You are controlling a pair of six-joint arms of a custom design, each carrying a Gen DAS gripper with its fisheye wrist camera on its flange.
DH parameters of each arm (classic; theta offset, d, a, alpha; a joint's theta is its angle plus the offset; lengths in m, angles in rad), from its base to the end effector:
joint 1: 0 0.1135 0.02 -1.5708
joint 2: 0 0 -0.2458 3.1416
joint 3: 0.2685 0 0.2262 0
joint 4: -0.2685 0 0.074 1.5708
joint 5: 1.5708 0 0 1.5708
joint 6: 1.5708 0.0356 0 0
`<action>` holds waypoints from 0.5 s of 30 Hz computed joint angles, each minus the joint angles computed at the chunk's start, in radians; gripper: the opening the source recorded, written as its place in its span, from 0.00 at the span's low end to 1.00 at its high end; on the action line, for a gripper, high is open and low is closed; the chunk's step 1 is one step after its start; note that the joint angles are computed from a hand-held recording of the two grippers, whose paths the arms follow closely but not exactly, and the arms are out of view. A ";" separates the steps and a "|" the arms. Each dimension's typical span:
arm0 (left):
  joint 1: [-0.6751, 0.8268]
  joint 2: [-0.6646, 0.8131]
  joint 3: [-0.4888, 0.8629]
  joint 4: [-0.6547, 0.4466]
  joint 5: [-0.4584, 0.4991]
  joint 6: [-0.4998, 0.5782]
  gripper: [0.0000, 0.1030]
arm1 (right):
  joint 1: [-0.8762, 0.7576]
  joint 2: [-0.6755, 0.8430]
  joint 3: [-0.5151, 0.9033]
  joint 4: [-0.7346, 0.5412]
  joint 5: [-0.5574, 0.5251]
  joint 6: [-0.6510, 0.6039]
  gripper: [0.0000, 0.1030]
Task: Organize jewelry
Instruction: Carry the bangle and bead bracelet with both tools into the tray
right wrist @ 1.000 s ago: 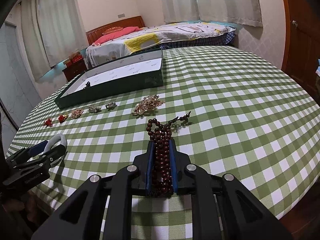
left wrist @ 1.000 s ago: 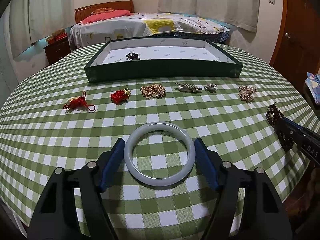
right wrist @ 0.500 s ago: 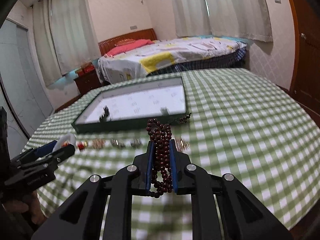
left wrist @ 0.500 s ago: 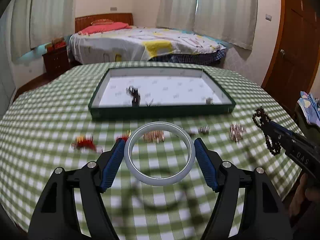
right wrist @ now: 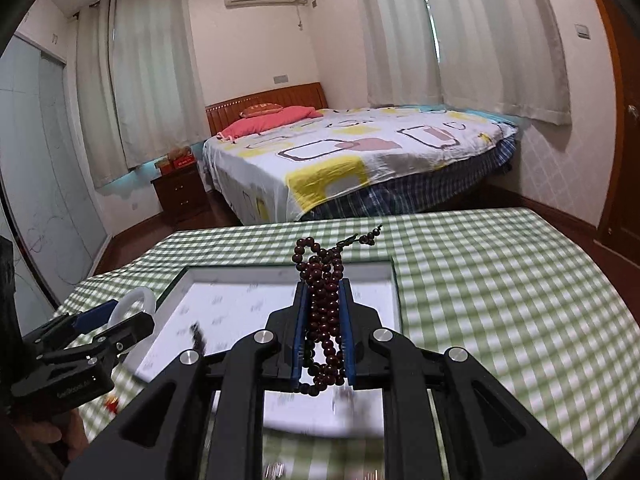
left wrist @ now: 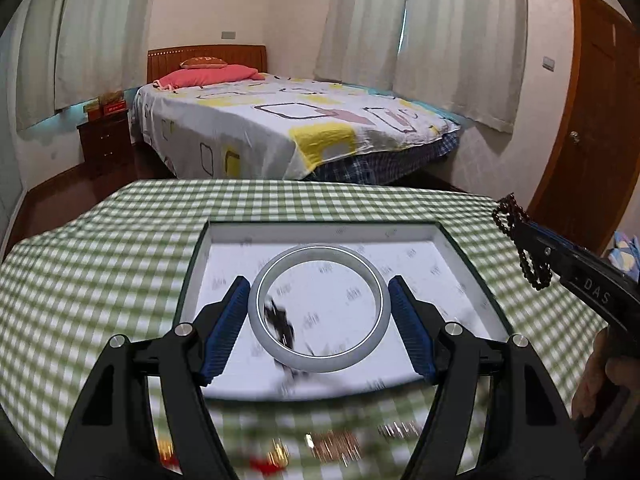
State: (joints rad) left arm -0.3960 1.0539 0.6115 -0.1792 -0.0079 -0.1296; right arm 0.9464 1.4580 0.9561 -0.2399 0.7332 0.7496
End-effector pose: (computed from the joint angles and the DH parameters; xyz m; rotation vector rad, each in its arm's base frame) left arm 0.1942 -0.0809 0.2242 0.2887 2.1881 -0.2862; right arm 0.1868 0.2185 0.2376 0.1448 2.0956 0.1574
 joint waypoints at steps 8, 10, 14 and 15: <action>0.092 0.420 0.229 0.088 0.056 0.040 0.67 | -0.241 0.235 0.112 0.076 -0.282 -0.084 0.16; 0.097 0.507 0.284 0.085 0.049 0.060 0.67 | -0.274 0.276 0.141 0.055 -0.323 -0.082 0.16; 0.104 0.625 0.367 0.051 0.049 0.088 0.67 | -0.308 0.332 0.179 0.018 -0.365 -0.082 0.16; 0.105 0.647 0.385 0.040 0.048 0.090 0.67 | -0.314 0.345 0.192 0.006 -0.372 -0.085 0.16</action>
State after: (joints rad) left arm -0.2914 1.7012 0.9970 -0.1389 0.0397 -0.0394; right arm 0.6327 1.8025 1.1476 -0.2334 0.3609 0.6645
